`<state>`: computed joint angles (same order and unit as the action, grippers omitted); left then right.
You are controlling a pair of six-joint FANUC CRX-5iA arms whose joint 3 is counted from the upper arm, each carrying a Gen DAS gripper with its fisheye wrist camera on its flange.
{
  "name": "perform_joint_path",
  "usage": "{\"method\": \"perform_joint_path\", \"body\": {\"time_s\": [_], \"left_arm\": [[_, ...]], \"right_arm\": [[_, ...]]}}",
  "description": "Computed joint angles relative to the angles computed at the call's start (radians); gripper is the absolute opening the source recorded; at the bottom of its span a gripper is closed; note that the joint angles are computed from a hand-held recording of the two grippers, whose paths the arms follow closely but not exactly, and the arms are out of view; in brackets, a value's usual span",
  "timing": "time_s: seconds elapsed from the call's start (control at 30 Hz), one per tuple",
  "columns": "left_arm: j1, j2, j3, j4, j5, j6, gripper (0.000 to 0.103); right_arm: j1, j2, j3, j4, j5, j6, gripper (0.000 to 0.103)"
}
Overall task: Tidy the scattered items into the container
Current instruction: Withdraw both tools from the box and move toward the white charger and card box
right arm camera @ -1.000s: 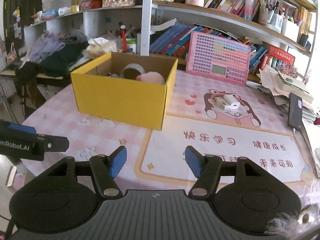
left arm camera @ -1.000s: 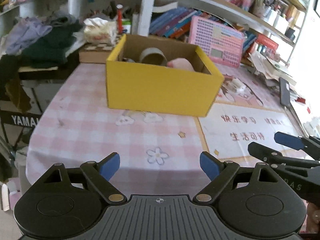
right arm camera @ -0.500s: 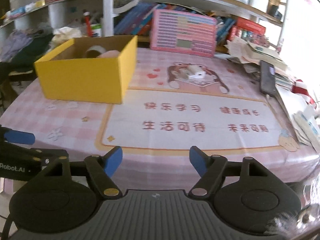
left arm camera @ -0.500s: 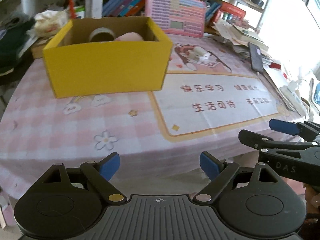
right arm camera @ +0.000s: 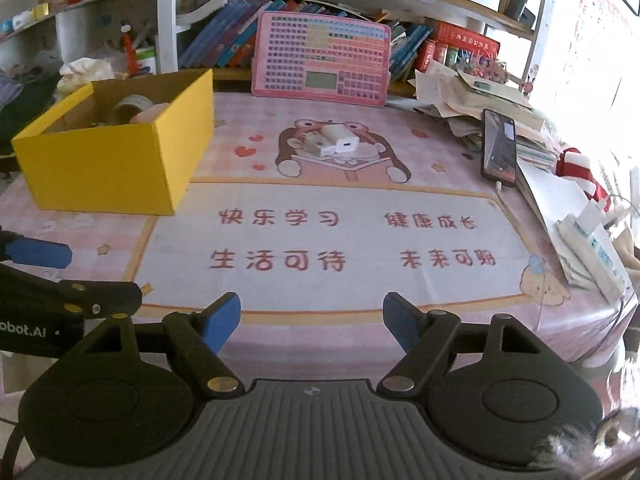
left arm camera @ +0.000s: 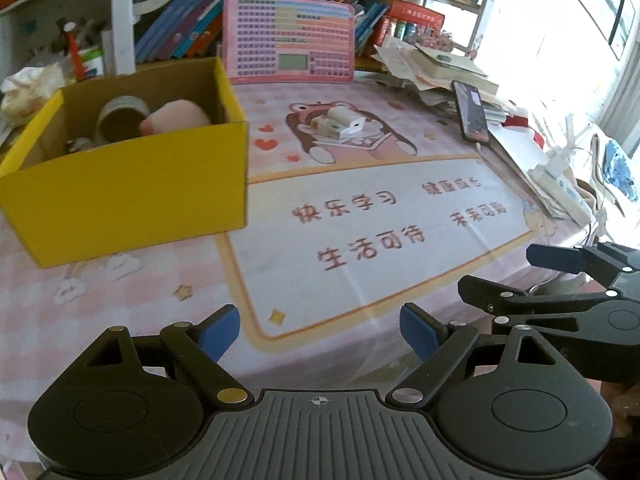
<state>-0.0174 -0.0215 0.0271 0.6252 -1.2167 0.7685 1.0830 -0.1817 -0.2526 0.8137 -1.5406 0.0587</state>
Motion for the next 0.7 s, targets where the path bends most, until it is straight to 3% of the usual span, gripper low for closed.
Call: {"method": "perform_joint_path", "body": {"time_s": [0.33, 0.57, 0.7], "left_arm": [[-0.116, 0.089, 0.079, -0.027, 0.049, 0.076, 0.089], [-0.223, 0.203, 0.216, -0.094, 0.111, 0.168, 0.089], [-0.268, 0.268, 0.318, -0.158, 0.106, 0.272, 0.089]], "right_arm": [[-0.138, -0.047, -0.042, 0.0, 0.075, 0.11, 0.077], [-0.319, -0.084, -0.068, -0.017, 0.198, 0.204, 0.077], [-0.421, -0.097, -0.072, -0.041, 0.286, 0.283, 0.076]]}}
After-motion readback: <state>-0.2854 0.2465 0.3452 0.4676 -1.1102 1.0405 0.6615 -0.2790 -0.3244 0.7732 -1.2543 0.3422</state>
